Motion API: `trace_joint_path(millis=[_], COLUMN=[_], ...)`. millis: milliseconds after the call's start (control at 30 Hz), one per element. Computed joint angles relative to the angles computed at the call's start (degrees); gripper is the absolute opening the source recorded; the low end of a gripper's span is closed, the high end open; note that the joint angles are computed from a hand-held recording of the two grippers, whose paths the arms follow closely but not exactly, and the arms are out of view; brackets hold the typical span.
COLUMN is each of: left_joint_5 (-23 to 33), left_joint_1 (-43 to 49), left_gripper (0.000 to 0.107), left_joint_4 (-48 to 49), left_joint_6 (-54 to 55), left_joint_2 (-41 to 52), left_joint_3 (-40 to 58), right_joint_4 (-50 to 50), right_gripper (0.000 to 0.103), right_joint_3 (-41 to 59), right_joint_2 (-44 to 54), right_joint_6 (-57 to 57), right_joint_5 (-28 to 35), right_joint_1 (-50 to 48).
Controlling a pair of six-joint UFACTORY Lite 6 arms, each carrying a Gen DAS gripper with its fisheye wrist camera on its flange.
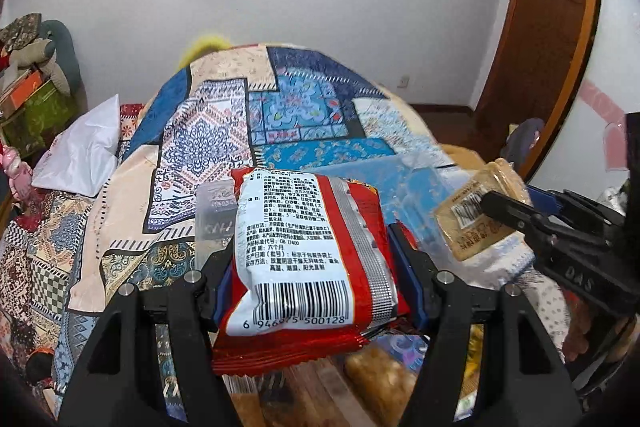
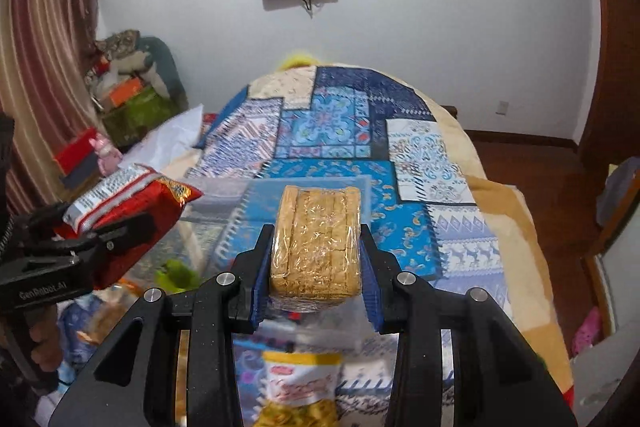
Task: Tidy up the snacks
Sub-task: 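Carry the red bag into the clear box with the left tool while the right places the cracker block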
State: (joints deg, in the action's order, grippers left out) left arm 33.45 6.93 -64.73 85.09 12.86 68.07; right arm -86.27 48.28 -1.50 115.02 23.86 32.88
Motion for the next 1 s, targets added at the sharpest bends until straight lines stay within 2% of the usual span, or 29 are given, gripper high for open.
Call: trace_joint_path(millis=[133,267,433,567,700,867,1000], left_joint_5=[-5.4,-6.2,-6.3,-7.1,-5.2,-2.5,0.0], left_joint_1=[-3.8,-5.6,-6.6,-6.7,-5.7,-3.2,0.0], left_gripper=[0.065,0.065,0.066,0.066,0.066,0.067,0.071], left_joint_4=[5.4,11.7,14.0,13.6,12.7,11.1,9.8], left_joint_6=[-6.9,-14.7,-17.2,-16.5,-16.1,-14.0,-11.6], left_joint_2=[5.2,10.4,13.4,13.1,11.8,6.6,0.2], left_joint_3=[3.9,8.3,10.5,9.7,9.4,6.3,2.2], right_joint_4=[-0.4,0.0,-0.3,1.0,5.3,8.4,10.9], right_gripper=[0.035,0.035,0.035,0.035,0.036,0.047,0.047], right_joint_3=[2.0,4.0,4.5,4.9,5.6,3.6,1.0], right_joint_2=[4.5,8.7,10.5,10.5,10.4,6.6,1.1], right_joint_6=[-1.2,-2.8,-2.9,-4.5,-8.8,-11.1,-12.7], right_joint_5=[-0.1,0.1,-0.7,-0.9,-2.0,0.0,1.0], right_joint_1=[-1.0,-1.5,-2.1,-2.1,-2.4,-1.0,0.5])
